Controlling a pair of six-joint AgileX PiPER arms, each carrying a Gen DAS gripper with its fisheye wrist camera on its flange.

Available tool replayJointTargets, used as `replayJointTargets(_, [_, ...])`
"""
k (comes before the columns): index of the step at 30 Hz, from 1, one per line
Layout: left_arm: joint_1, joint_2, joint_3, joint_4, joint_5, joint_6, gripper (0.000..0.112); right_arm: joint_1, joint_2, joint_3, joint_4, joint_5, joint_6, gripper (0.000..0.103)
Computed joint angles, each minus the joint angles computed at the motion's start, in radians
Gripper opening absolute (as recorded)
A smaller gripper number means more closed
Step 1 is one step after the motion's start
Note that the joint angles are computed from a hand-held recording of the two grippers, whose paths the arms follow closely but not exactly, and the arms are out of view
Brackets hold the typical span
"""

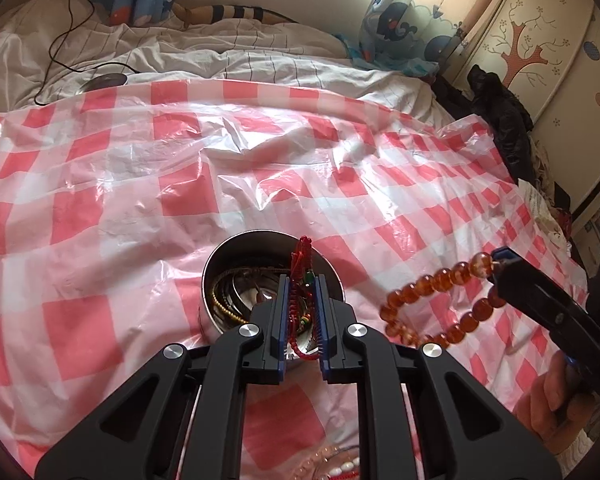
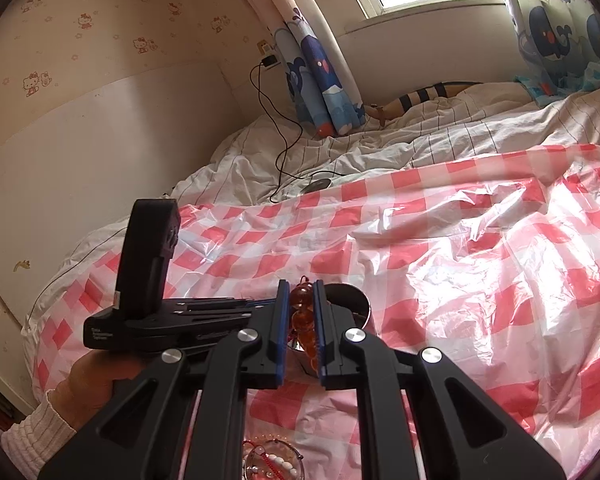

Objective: Organize jewelry
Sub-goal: 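Open the left gripper over the tin while the right gripper drops the amber bracelet in, then lower the left gripper onto the red cord bracelet with white beads and close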

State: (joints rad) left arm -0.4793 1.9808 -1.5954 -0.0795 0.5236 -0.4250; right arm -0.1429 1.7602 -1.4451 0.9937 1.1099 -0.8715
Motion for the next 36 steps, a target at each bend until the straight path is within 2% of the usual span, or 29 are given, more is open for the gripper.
replayJointTargets(4, [0.004, 0.061, -0.077, 0.044, 0.075, -0.036, 0.012, 0.013, 0.042, -0.04, -0.006, 0.001, 0.023, 0.012])
replayJointTargets(5, [0.005, 0.073, -0.094, 0.053, 0.101, -0.043, 0.016, 0.019, 0.054, -0.055, -0.006, 0.003, 0.03, 0.012])
replayJointTargets(6, [0.006, 0.079, -0.104, 0.062, 0.12, -0.054, 0.028, 0.024, 0.064, -0.069, -0.006, 0.004, 0.036, 0.012])
replayJointTargets(7, [0.012, 0.081, -0.106, 0.059, 0.136, -0.065, 0.036, 0.032, 0.072, -0.082, -0.005, 0.006, 0.041, 0.012])
replayJointTargets(8, [0.019, 0.067, -0.082, 0.044, 0.12, -0.064, 0.042, 0.04, 0.082, -0.096, -0.005, 0.007, 0.047, 0.012])
replayJointTargets(10, [0.036, 0.02, -0.015, 0.001, 0.072, -0.035, 0.044, 0.058, 0.101, -0.12, -0.002, 0.012, 0.061, 0.012])
replayJointTargets(11, [0.038, 0.002, 0.003, 0.007, 0.063, -0.043, 0.046, 0.067, 0.112, -0.132, 0.0, 0.015, 0.07, 0.012])
replayJointTargets(12, [0.037, -0.02, 0.026, 0.045, 0.059, -0.086, 0.053, 0.076, 0.126, -0.148, 0.001, 0.021, 0.084, 0.012])
replayJointTargets(15, [0.056, -0.113, 0.141, 0.082, -0.003, -0.149, 0.055, 0.105, 0.176, -0.194, 0.011, 0.041, 0.128, 0.012])
replayJointTargets(18, [0.071, -0.188, 0.231, 0.125, -0.029, -0.194, 0.056, 0.127, 0.255, -0.265, 0.029, 0.103, 0.203, 0.012])
replayJointTargets(19, [0.075, -0.207, 0.256, 0.134, -0.036, -0.203, 0.056, 0.145, 0.27, -0.288, -0.013, 0.095, 0.238, 0.013])
replayJointTargets(22, [0.087, -0.255, 0.321, 0.144, -0.055, -0.223, 0.056, 0.221, 0.267, -0.299, -0.254, -0.031, 0.317, 0.014])
replayJointTargets(23, [0.086, -0.269, 0.34, 0.155, -0.06, -0.237, 0.056, 0.231, 0.261, -0.289, -0.304, -0.061, 0.333, 0.022])
replayJointTargets(26, [0.062, -0.297, 0.379, 0.214, -0.054, -0.284, 0.056, 0.204, 0.214, -0.222, -0.321, -0.105, 0.309, 0.024])
replayJointTargets(31, [-0.026, -0.346, 0.456, 0.336, -0.053, -0.398, 0.057, 0.11, 0.042, -0.031, -0.306, -0.089, 0.195, 0.03])
replayJointTargets(34, [-0.107, -0.383, 0.556, 0.423, -0.095, -0.511, 0.058, 0.052, -0.105, 0.152, -0.309, -0.071, 0.087, 0.035])
replayJointTargets(36, [-0.145, -0.389, 0.614, 0.37, -0.156, -0.442, 0.058, 0.028, -0.173, 0.251, -0.334, -0.071, 0.041, 0.035])
